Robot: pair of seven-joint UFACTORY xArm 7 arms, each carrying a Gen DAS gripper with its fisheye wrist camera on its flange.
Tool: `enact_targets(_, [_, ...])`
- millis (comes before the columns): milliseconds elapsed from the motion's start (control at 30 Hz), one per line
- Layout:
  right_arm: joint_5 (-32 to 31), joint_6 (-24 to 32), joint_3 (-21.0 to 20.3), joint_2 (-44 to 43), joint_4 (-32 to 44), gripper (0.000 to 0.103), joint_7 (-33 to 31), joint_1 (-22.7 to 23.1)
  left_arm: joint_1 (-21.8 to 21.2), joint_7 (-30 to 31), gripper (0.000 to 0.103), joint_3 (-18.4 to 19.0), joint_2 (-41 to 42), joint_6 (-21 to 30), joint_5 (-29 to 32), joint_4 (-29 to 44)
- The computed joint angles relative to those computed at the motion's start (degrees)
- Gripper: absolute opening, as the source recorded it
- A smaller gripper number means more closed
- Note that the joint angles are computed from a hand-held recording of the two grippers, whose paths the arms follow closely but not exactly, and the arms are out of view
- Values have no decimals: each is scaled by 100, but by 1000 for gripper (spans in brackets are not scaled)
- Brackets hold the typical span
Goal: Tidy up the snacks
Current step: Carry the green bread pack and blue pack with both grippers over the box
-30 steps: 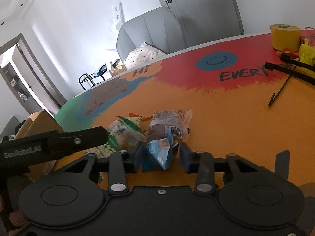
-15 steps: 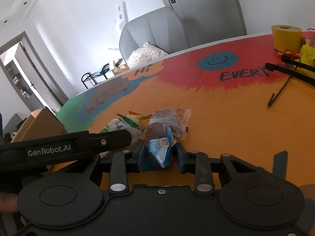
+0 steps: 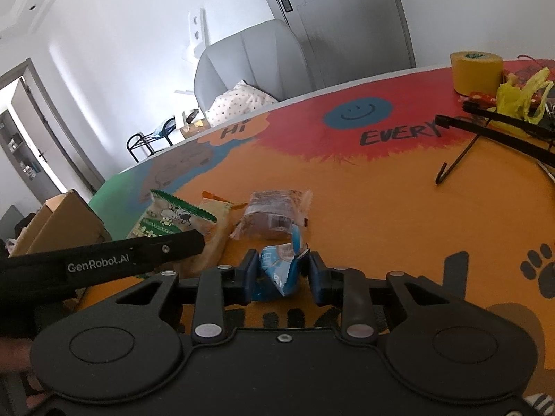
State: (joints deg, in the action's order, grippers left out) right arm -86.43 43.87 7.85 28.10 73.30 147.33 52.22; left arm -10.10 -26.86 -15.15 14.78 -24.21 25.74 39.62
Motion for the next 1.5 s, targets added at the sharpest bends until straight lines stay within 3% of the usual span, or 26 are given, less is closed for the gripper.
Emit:
enact_targets(267, [32, 105, 0, 55, 178, 29, -178, 102, 361, -516, 18, -50, -284, -155, 633, -267])
enact_targets(800, [-57, 278, -130, 331, 999, 29, -798, 391, 266, -991, 18, 748, -1151, -666, 1219, -788])
enact_targets(1233, [226, -3, -546, 1039, 2418, 29, -1837, 730, 458, -1054, 18, 1301, -1600, -860, 1362, -1011])
enact_targets(1500, [705, -253, -947, 1574, 3380, 29, -2590, 971, 677, -1274, 18, 1562, -1712, -896, 1673, -995])
